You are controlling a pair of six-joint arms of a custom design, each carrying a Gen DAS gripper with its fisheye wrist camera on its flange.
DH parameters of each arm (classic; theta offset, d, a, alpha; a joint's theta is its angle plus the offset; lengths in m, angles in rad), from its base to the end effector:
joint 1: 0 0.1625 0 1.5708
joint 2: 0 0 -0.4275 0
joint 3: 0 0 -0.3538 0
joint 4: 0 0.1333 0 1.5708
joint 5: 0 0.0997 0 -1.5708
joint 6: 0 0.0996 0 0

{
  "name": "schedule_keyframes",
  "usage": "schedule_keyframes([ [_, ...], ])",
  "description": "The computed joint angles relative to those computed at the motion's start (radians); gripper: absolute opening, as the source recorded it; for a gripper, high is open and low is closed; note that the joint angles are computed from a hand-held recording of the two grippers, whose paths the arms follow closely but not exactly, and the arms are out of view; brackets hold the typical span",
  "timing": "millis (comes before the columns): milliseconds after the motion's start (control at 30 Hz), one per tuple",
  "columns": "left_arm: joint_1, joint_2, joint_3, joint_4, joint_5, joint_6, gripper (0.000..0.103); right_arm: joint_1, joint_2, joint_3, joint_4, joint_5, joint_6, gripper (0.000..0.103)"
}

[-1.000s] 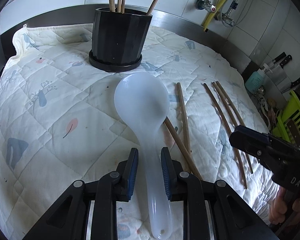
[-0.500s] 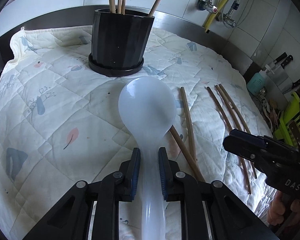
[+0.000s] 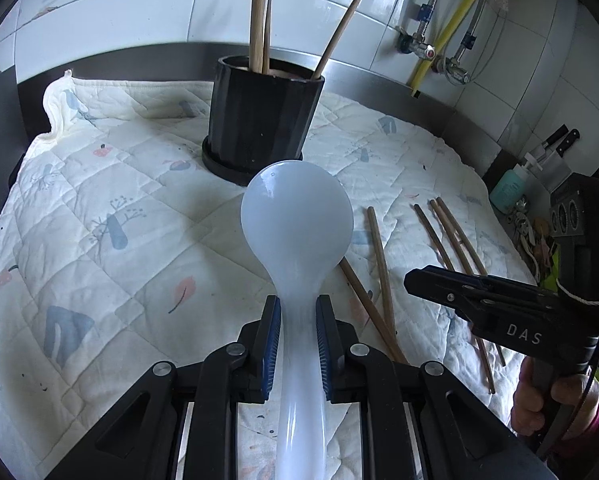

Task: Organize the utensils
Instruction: 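Move the left gripper with the rice paddle toward the black holder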

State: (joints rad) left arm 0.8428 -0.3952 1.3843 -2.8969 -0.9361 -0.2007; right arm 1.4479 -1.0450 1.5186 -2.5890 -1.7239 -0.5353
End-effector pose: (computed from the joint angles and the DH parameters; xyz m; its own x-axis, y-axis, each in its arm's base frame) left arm -0.3285 -0.6577 -0.0113 -0.8421 0.2412 -0.4824 0.4695 0.7680 -0.4356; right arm 0.0356 -0.6752 0.3383 -0.8888 -0.2614 0.3765 -0.4052 0.8319 -0.3791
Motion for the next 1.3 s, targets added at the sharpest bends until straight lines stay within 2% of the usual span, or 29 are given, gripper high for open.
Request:
schedule_keyframes([
  [133, -0.001, -0.008, 0.006, -0.015, -0.004, 0.011, 0.018, 0.001, 0.004, -0.002, 0.0, -0.005, -0.002, 0.034],
  [367, 0.01, -0.006, -0.013, 0.055, -0.011, -0.007, 0.018, 0.002, 0.019, -0.023, 0.007, -0.021, 0.003, 0.034],
  [600, 0.019, 0.006, -0.038, 0.114, -0.011, -0.036, 0.018, 0.004, 0.059, -0.077, 0.024, -0.035, 0.011, 0.034],
  [733, 0.025, 0.014, -0.055, 0.151, -0.015, -0.049, 0.019, 0.001, 0.09, -0.133, 0.06, -0.029, 0.046, 0.033],
  [1067, 0.042, 0.008, -0.077, 0.197, -0.056, -0.082, 0.02, 0.009, 0.158, -0.239, 0.114, -0.047, 0.093, 0.025],
  [1200, 0.044, 0.003, -0.084, 0.199, -0.054, -0.079, 0.021, 0.016, 0.171, -0.25, 0.109, -0.069, 0.086, 0.022],
  [1300, 0.048, 0.002, -0.098, 0.212, -0.06, -0.083, 0.021, 0.019, 0.179, -0.254, 0.096, -0.085, 0.068, 0.017],
])
